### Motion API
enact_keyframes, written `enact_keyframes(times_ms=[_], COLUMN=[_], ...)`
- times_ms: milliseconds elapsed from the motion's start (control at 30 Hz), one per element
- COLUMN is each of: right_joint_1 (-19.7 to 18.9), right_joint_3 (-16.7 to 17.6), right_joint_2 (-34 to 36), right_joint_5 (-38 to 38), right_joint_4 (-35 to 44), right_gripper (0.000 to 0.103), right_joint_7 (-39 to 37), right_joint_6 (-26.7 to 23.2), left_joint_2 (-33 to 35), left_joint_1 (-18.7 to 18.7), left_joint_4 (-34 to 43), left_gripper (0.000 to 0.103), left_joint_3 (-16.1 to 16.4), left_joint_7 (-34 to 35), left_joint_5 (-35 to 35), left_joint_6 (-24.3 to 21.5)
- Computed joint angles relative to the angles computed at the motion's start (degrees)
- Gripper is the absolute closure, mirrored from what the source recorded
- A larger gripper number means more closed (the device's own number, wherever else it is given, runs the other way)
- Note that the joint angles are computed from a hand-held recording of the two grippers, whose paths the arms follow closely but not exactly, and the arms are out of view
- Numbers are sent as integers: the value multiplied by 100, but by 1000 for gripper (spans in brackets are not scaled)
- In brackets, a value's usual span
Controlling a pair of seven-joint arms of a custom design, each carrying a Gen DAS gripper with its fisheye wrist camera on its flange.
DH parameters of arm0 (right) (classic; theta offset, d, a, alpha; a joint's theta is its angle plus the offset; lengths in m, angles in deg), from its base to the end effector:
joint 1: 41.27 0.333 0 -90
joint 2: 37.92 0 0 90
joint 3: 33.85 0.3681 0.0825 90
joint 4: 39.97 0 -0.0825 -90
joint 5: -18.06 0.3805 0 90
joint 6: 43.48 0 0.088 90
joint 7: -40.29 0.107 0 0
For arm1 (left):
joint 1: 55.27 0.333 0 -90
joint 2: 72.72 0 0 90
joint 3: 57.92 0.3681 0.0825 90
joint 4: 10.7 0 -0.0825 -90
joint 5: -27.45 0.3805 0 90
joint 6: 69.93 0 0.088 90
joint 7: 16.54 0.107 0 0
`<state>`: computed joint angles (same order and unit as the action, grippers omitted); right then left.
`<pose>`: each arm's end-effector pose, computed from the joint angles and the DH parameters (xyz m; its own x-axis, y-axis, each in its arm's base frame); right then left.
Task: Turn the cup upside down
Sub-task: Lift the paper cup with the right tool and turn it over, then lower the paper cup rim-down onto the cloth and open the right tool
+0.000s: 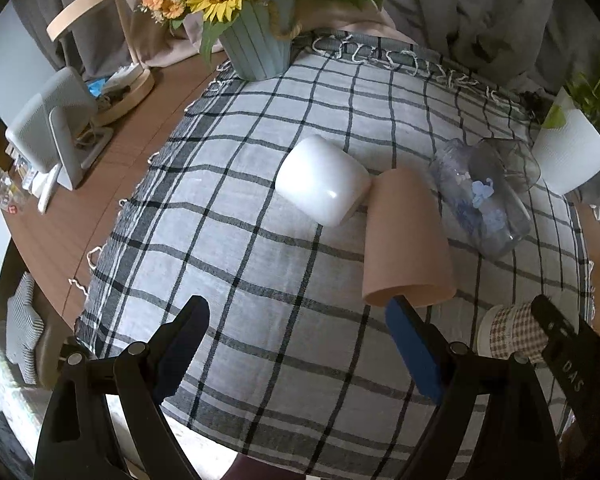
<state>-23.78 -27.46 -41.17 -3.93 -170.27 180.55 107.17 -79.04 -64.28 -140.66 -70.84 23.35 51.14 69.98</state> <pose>0.4873 0.2266 0.4773 -0.1440 -0.9869 -0.0724 -0.8751 0.1611 -0.4563 0.4805 -0.1961 0.4864 0.2197 -0.9736 -0.0626 -0.8941 -0.1753 -0.4121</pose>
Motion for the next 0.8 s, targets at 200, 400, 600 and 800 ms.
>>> enact_keyframes(times_ms=[200,400,600,800], right_joint_1=[52,74,85,55], right_joint_3=[40,49,89,214], right_joint_2=[-27,-5,-124,-522], right_joint_5=[76,43,-282,-613], right_joint_4=[-26,58,112,67], right_gripper=[48,48,23,16], right_joint_7=[-49,48,432,746], right_joint_6=[-136,-306,-552,-857], left_joint_2=[-23,-34,-155,-417], left_joint_1=[-22,-9,-4,15], left_joint_4=[-30,-26,-103,-269], left_gripper=[13,13,13,12], left_joint_3=[20,16,10,1], left_joint_7=[247,369,558,885], left_joint_5=[-143,-163,-128,-219], left_joint_6=[35,3,121,315])
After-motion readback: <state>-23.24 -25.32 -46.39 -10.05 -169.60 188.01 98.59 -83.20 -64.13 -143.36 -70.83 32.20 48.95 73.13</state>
